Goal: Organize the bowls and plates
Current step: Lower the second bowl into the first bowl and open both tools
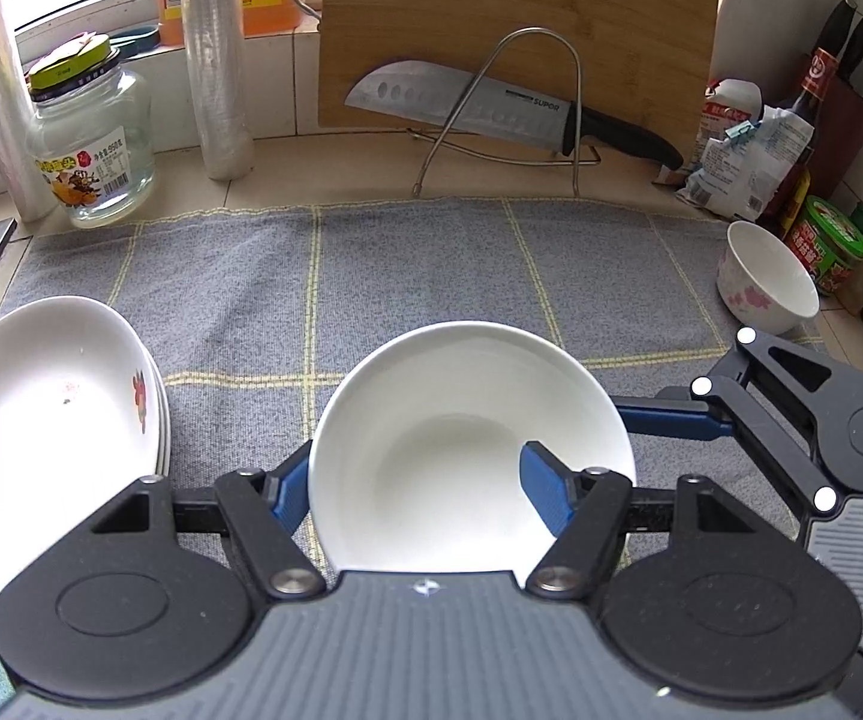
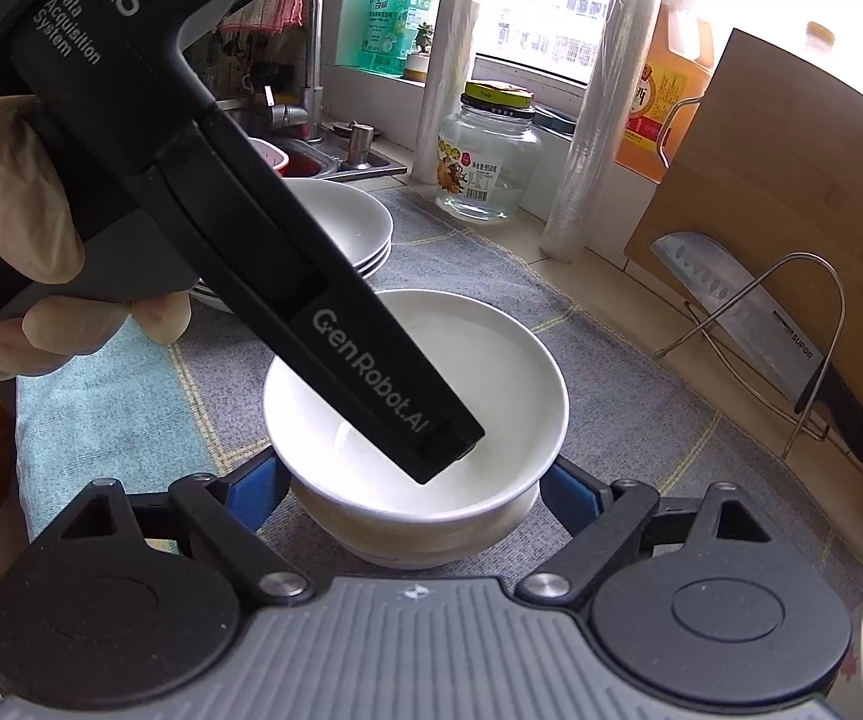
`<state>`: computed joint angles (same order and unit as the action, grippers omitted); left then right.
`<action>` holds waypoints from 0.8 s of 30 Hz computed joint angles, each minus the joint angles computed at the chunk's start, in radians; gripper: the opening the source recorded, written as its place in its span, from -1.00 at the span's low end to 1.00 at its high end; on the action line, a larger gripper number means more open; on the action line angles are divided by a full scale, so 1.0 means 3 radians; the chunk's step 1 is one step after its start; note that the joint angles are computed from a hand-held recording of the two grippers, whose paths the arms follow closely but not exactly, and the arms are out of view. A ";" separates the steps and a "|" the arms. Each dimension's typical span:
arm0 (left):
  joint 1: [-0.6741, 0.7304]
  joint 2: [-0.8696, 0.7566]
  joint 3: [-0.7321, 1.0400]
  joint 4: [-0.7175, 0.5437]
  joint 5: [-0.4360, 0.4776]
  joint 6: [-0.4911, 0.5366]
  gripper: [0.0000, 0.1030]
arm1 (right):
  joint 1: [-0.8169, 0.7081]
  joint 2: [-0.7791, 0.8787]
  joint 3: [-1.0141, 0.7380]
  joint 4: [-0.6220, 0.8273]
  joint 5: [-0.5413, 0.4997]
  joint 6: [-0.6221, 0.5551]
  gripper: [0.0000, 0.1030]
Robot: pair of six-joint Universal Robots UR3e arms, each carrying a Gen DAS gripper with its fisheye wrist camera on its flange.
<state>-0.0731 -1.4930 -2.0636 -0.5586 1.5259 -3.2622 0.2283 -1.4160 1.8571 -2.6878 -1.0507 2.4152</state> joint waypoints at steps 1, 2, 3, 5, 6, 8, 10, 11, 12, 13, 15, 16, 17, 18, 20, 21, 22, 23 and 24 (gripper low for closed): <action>-0.0009 -0.0010 0.0015 -0.0008 0.0010 -0.0001 0.35 | 0.0004 0.0012 -0.0007 0.0004 -0.0005 0.0002 0.80; -0.0014 -0.0017 0.0021 -0.0007 0.0016 0.0002 0.35 | 0.0007 0.0012 0.0009 -0.0020 -0.0010 0.0006 0.80; -0.0018 -0.0025 0.0025 -0.0004 0.0023 0.0007 0.35 | 0.0006 0.0009 0.0023 -0.0038 -0.0009 0.0008 0.80; -0.0027 -0.0041 0.0028 0.0009 0.0036 0.0010 0.35 | 0.0004 0.0004 0.0026 -0.0029 -0.0007 0.0013 0.80; -0.0030 -0.0052 0.0035 0.0009 0.0042 0.0010 0.35 | 0.0002 0.0005 0.0024 -0.0024 -0.0005 0.0013 0.80; -0.0034 -0.0069 0.0046 0.0010 0.0051 0.0019 0.35 | -0.0002 0.0003 0.0024 -0.0013 0.0000 0.0012 0.80; -0.0039 -0.0084 0.0052 0.0014 0.0059 0.0028 0.35 | -0.0004 0.0004 0.0020 -0.0006 0.0003 0.0017 0.80; -0.0040 -0.0088 0.0053 0.0017 0.0061 0.0027 0.35 | -0.0007 0.0005 0.0023 -0.0007 0.0004 0.0017 0.80; -0.0043 -0.0092 0.0052 0.0022 0.0063 0.0022 0.35 | -0.0008 0.0004 0.0025 -0.0008 0.0005 0.0018 0.80; -0.0045 -0.0098 0.0054 0.0029 0.0064 0.0019 0.35 | -0.0011 0.0002 0.0030 -0.0014 0.0010 0.0018 0.80; -0.0052 -0.0098 0.0053 0.0032 0.0071 0.0012 0.35 | -0.0007 0.0006 0.0016 0.0002 0.0002 0.0011 0.80; -0.0056 -0.0104 0.0055 0.0044 0.0080 0.0021 0.35 | -0.0007 0.0010 0.0011 0.0003 0.0004 0.0004 0.81; -0.0059 -0.0108 0.0057 0.0048 0.0086 0.0024 0.35 | -0.0008 0.0009 0.0010 0.0004 0.0006 0.0000 0.81; -0.0060 -0.0111 0.0062 0.0044 0.0086 0.0025 0.37 | -0.0008 0.0010 0.0006 0.0010 0.0006 0.0008 0.81; -0.0052 -0.0102 0.0044 0.0080 0.0073 0.0045 0.42 | -0.0011 -0.0006 0.0043 -0.0053 0.0012 0.0005 0.84; -0.0055 -0.0097 0.0038 0.0092 0.0076 0.0045 0.42 | -0.0008 -0.0023 0.0079 -0.0118 0.0006 -0.0010 0.88; -0.0064 -0.0095 0.0037 0.0105 0.0090 0.0040 0.44 | -0.0012 -0.0044 0.0123 -0.0189 0.0014 -0.0029 0.91; -0.0074 -0.0094 0.0035 0.0117 0.0110 0.0027 0.49 | -0.0032 -0.0080 0.0177 -0.0253 0.0062 -0.0058 0.95; -0.0084 -0.0083 0.0021 0.0140 0.0132 0.0011 0.51 | -0.0049 -0.0103 0.0192 -0.0253 0.0105 -0.0081 0.96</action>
<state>-0.0984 -1.5178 -2.0572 -0.5165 1.5656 -3.2588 0.2135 -1.4467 1.9147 -2.7636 -1.0193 2.3908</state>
